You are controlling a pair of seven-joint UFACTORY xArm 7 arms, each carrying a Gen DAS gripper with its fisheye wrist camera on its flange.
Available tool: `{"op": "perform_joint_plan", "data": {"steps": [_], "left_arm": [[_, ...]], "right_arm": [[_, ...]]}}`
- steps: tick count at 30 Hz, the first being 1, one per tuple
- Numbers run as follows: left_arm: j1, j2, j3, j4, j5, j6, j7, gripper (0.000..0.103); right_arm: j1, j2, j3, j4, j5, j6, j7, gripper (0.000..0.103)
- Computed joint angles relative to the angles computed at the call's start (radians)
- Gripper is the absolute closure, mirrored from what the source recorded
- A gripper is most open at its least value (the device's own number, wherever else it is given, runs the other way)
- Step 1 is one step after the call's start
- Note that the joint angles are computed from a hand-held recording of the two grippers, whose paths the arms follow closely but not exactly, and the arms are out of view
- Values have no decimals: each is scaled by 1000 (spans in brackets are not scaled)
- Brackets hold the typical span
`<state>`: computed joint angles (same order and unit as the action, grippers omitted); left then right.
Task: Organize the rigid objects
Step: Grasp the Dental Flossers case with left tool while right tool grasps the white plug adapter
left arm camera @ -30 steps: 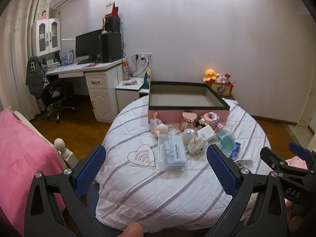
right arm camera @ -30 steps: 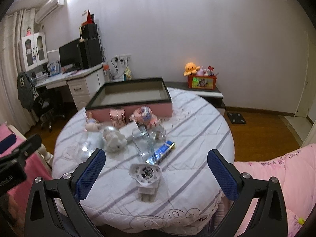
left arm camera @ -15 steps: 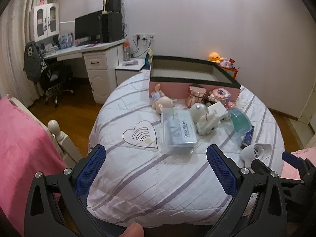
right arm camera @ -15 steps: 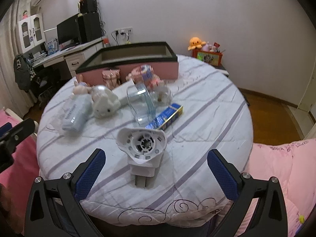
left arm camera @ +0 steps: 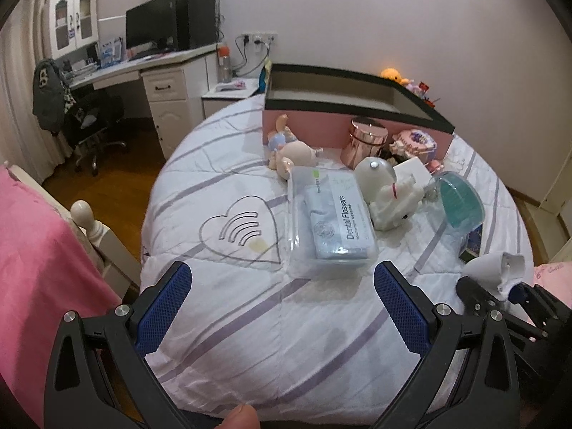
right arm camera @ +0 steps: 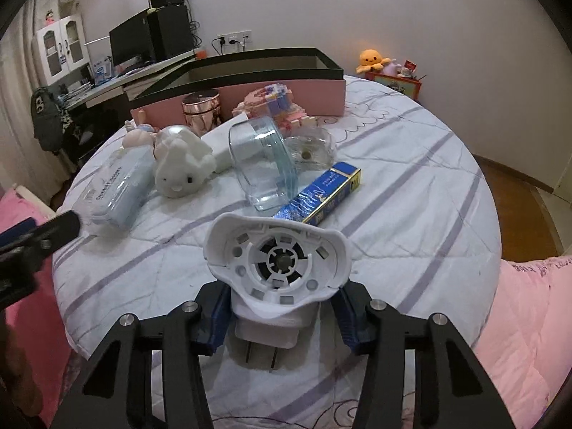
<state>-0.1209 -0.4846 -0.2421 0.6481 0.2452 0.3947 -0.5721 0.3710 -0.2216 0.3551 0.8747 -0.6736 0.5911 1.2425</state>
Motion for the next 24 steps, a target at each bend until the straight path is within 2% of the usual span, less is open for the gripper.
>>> {"op": "perform_joint_plan", "data": {"steps": [6, 10, 12, 13, 14, 15, 18, 24], "left_arm": [[-9, 102, -6, 82, 17, 14, 17, 0], [1, 187, -26, 149, 88, 55, -10, 0], [-14, 218, -7, 166, 98, 51, -8, 1], [-30, 231, 13, 172, 80, 39, 12, 2], [-48, 243, 35, 176, 50, 24, 43, 9], [-59, 254, 51, 186, 27, 20, 67, 22], [-105, 278, 101, 207, -89, 12, 178, 39], [-124, 266, 126, 216, -204, 20, 291, 39]], "right_arm": [[5, -16, -32, -11, 92, -46, -90, 53], [-8, -26, -28, 1, 123, -50, -127, 53], [-9, -25, -28, 10, 142, -50, -148, 53], [-10, -21, -29, 17, 152, -50, -161, 53], [-12, -17, -30, 24, 160, -51, -170, 53], [-14, -12, -32, 32, 166, -51, -178, 53], [-22, 4, -36, 61, 171, -49, -198, 53], [-26, 53, -55, 127, 179, -54, -240, 53]]}}
